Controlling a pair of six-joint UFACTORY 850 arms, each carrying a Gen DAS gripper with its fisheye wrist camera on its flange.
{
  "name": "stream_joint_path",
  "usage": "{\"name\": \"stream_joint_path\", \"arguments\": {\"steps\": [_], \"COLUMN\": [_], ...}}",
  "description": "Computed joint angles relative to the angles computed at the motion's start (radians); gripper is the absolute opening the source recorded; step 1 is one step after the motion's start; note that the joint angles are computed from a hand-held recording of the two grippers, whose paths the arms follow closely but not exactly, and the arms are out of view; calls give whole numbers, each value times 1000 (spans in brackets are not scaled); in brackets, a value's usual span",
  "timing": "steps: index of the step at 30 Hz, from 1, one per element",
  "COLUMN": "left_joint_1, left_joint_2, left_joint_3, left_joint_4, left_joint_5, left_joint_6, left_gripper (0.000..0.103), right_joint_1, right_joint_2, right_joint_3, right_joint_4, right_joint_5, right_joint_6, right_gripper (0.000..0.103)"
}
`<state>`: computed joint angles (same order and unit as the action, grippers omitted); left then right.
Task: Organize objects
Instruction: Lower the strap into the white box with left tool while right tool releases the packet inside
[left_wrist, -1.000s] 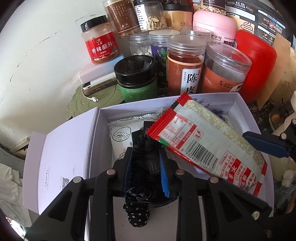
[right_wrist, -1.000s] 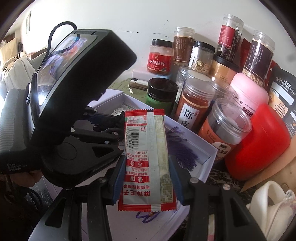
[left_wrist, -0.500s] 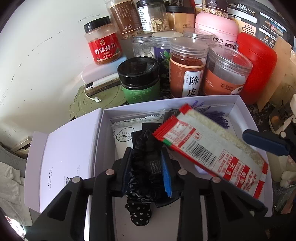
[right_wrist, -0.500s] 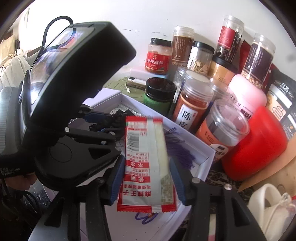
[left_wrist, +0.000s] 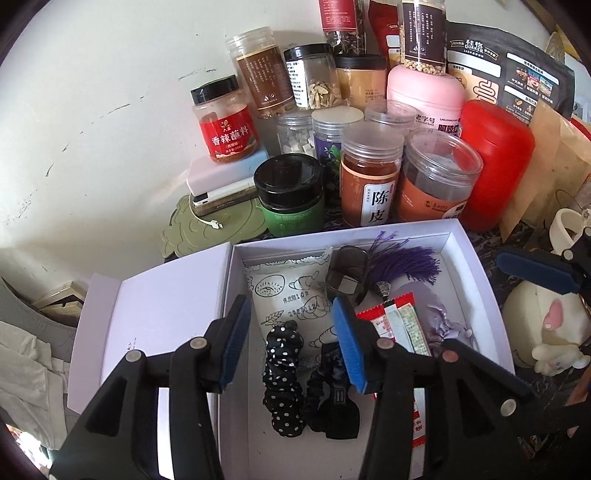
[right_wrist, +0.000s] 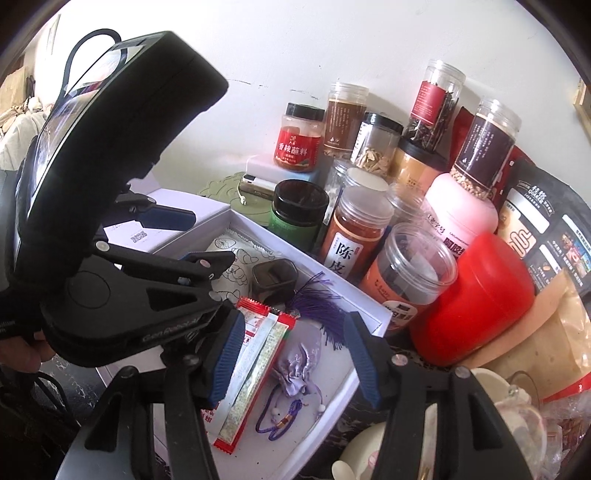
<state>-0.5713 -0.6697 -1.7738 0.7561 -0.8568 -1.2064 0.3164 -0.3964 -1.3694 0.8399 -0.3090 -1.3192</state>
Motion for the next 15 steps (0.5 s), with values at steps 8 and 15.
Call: {"name": "stream_joint_path", "arguments": {"steps": [8,15], "left_joint_1": [-4,-23], "left_joint_2": [33,87], "left_joint_3": [37,87], "left_joint_4": [6,37], "left_joint_5": [15,0], "left_joint_6": [-33,-99], "left_gripper": [45,45], "right_joint_1": [-5,-10], "right_joint_2": [33,80], "right_joint_3": [23,56], "right_joint_4": [15,66], "right_joint_5": [5,3], "right_joint_6": [-9,-78], "right_gripper": [56,56]}}
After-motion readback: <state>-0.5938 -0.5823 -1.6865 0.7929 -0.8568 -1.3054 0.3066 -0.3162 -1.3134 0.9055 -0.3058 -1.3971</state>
